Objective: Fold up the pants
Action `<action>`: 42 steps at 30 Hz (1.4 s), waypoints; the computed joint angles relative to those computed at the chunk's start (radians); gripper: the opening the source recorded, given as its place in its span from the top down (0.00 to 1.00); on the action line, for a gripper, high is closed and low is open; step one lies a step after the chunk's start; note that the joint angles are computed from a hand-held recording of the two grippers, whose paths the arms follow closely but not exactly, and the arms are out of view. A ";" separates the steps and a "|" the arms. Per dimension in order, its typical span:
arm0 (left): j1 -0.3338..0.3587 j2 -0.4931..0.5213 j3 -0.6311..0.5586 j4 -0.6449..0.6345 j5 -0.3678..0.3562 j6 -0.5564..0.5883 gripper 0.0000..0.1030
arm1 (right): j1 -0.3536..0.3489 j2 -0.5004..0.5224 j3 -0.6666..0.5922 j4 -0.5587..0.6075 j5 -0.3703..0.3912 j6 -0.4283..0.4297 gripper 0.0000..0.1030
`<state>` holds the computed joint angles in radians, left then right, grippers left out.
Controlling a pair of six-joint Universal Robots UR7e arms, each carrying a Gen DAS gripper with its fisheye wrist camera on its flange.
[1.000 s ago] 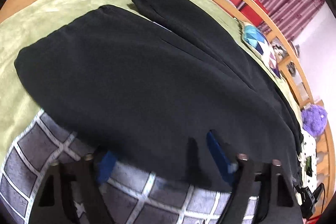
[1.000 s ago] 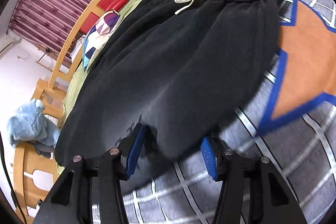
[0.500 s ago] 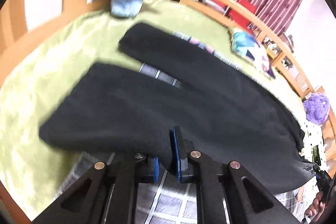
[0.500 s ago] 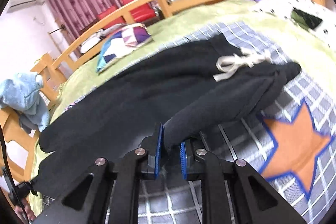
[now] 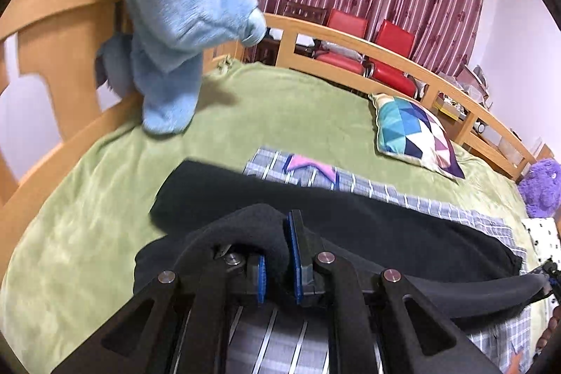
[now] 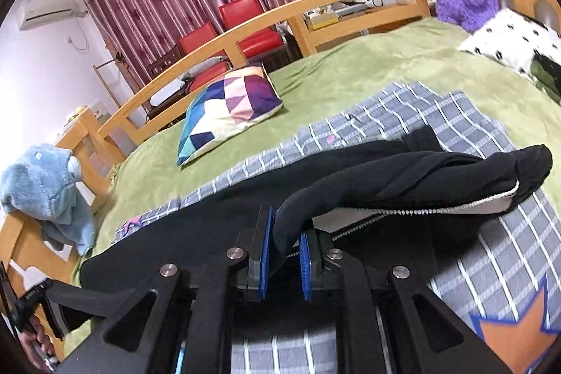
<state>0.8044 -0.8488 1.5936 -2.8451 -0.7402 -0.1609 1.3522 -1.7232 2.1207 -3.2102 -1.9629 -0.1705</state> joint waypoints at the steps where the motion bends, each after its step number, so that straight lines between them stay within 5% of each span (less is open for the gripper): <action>1: 0.001 0.022 -0.019 -0.029 0.002 0.029 0.89 | -0.006 0.019 -0.022 -0.002 0.009 -0.006 0.87; 5: 0.018 0.161 -0.172 -0.099 0.024 0.141 0.89 | -0.033 0.109 -0.120 -0.025 0.044 -0.023 0.87; 11: 0.066 0.318 -0.348 -0.045 0.001 0.159 0.89 | -0.074 0.264 -0.270 0.005 0.029 -0.001 0.85; 15: 0.079 0.369 -0.392 -0.010 0.015 0.148 0.89 | -0.097 0.324 -0.297 0.030 0.013 -0.005 0.75; 18: 0.078 0.371 -0.393 0.033 0.022 0.112 0.80 | -0.085 0.333 -0.268 -0.017 -0.029 -0.064 0.52; 23: 0.062 0.291 -0.285 0.065 -0.027 0.068 0.50 | -0.036 0.291 -0.166 -0.060 -0.117 -0.200 0.44; 27: 0.035 0.191 -0.121 0.042 -0.054 0.019 0.41 | -0.050 0.195 -0.047 -0.010 -0.079 -0.171 0.40; 34: 0.028 0.070 0.123 0.064 -0.130 -0.158 0.40 | -0.124 0.082 0.151 -0.006 -0.054 -0.128 0.40; 39: 0.072 0.068 0.169 0.082 -0.254 -0.245 0.41 | -0.217 0.026 0.200 0.013 0.055 -0.082 0.40; 42: 0.088 0.094 0.169 -0.010 -0.290 -0.222 0.41 | -0.267 0.010 0.196 0.033 0.142 -0.057 0.40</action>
